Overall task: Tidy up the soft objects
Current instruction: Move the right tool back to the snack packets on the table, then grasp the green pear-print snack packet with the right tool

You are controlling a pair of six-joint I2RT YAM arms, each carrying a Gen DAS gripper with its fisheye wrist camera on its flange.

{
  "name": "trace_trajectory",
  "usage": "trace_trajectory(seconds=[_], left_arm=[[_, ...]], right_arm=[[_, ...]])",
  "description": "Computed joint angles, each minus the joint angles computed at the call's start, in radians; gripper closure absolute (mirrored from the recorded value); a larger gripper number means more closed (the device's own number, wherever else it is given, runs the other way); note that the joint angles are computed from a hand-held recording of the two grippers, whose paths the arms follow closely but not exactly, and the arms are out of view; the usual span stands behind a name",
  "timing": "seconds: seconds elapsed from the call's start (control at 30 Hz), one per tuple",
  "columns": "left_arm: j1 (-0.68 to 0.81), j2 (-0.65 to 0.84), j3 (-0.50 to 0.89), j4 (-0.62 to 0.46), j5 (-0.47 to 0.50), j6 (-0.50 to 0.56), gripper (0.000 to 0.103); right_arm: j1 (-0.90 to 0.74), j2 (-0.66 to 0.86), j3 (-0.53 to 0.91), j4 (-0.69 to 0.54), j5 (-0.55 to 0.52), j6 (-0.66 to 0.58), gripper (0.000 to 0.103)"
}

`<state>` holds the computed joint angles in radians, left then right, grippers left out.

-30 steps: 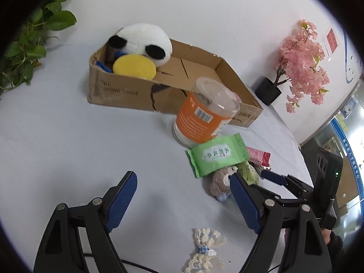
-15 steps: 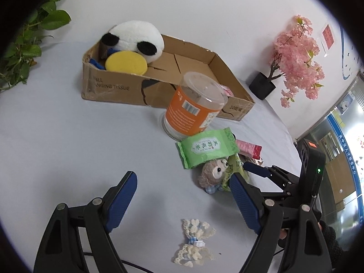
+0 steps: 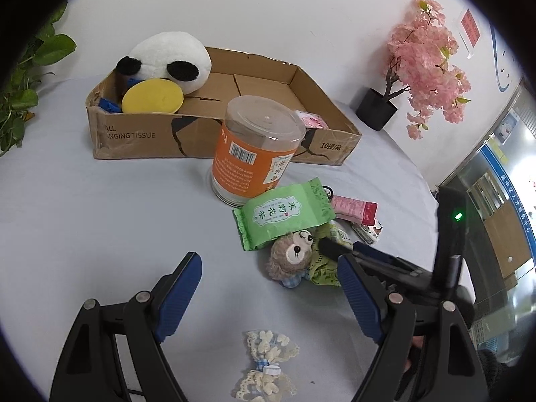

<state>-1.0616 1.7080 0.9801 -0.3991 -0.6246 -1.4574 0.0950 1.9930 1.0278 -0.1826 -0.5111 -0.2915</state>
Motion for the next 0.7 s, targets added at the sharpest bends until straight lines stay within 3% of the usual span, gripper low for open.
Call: trace_trajectory(seconds=[0.13, 0.17, 0.2, 0.3, 0.47, 0.53, 0.63, 0.7], left_arm=[[0.027, -0.013, -0.028, 0.075, 0.051, 0.047, 0.021], [0.037, -0.014, -0.038, 0.11, 0.073, 0.063, 0.021], [0.052, -0.014, -0.054, 0.165, 0.109, 0.085, 0.021], [0.103, 0.019, -0.09, 0.362, 0.26, 0.163, 0.021], [0.151, 0.143, -0.021, 0.496, 0.409, 0.233, 0.021], [0.167, 0.197, 0.03, 0.503, 0.454, 0.244, 0.024], [0.187, 0.273, 0.125, 0.476, 0.51, 0.282, 0.044], [0.204, 0.318, 0.193, 0.438, 0.547, 0.319, 0.065]], right_arm=[[0.001, -0.005, -0.06, 0.058, 0.006, -0.037, 0.047], [-0.006, -0.012, -0.071, 0.063, 0.003, -0.056, 0.057], [-0.013, -0.012, -0.07, 0.047, 0.012, -0.077, 0.06], [-0.051, -0.024, -0.092, 0.031, -0.016, -0.156, 0.061], [-0.137, -0.061, -0.132, -0.034, -0.1, -0.314, 0.061], [-0.169, -0.085, -0.149, -0.059, -0.14, -0.36, 0.061], [-0.207, -0.099, -0.133, -0.116, -0.184, -0.413, 0.061], [-0.224, -0.108, -0.13, -0.121, -0.199, -0.426, 0.061]])
